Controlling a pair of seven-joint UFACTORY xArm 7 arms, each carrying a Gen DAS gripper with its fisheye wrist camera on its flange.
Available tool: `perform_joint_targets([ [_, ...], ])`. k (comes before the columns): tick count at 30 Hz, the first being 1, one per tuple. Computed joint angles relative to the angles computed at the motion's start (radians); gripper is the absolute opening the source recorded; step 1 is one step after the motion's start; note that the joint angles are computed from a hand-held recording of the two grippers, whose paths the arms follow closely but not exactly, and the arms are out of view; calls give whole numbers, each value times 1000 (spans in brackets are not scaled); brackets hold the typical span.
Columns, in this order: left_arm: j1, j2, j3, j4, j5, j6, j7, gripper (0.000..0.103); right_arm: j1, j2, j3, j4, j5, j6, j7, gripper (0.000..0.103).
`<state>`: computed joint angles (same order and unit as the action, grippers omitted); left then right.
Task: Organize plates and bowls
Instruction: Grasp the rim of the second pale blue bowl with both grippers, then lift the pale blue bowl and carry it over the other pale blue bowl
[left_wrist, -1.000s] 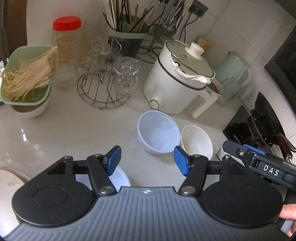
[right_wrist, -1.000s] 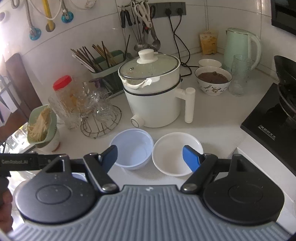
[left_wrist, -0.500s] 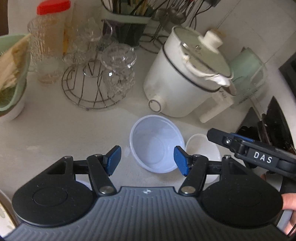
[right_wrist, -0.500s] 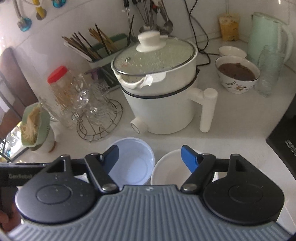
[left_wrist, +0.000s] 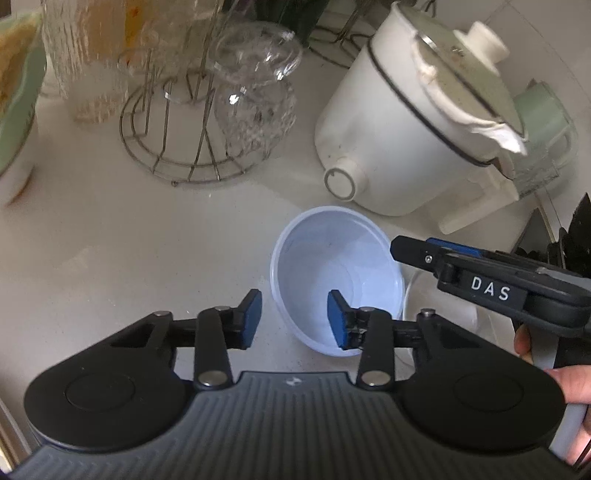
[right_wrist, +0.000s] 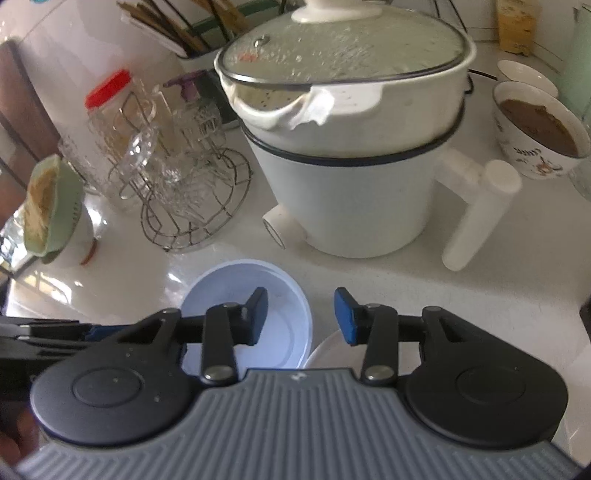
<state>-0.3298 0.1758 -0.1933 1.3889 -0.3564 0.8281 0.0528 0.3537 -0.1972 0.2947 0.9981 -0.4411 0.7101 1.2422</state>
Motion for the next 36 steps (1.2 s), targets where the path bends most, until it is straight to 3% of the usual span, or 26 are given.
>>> perform_joint_targets([
  [8, -4, 47, 1, 30, 32, 20, -33, 24, 5, 47, -28, 7, 49, -31, -82, 31],
  [21, 1, 84, -6, 52, 19, 37, -17, 23, 14, 71, -49, -19, 142, -92, -125, 26],
  [28, 0, 78, -3, 41, 26, 19, -23, 23, 14, 74, -50, -20, 126, -96, -106, 13],
  [36, 21, 52, -1, 56, -11, 51, -9, 23, 9, 35, -45, -27, 161, -114, -81, 13],
])
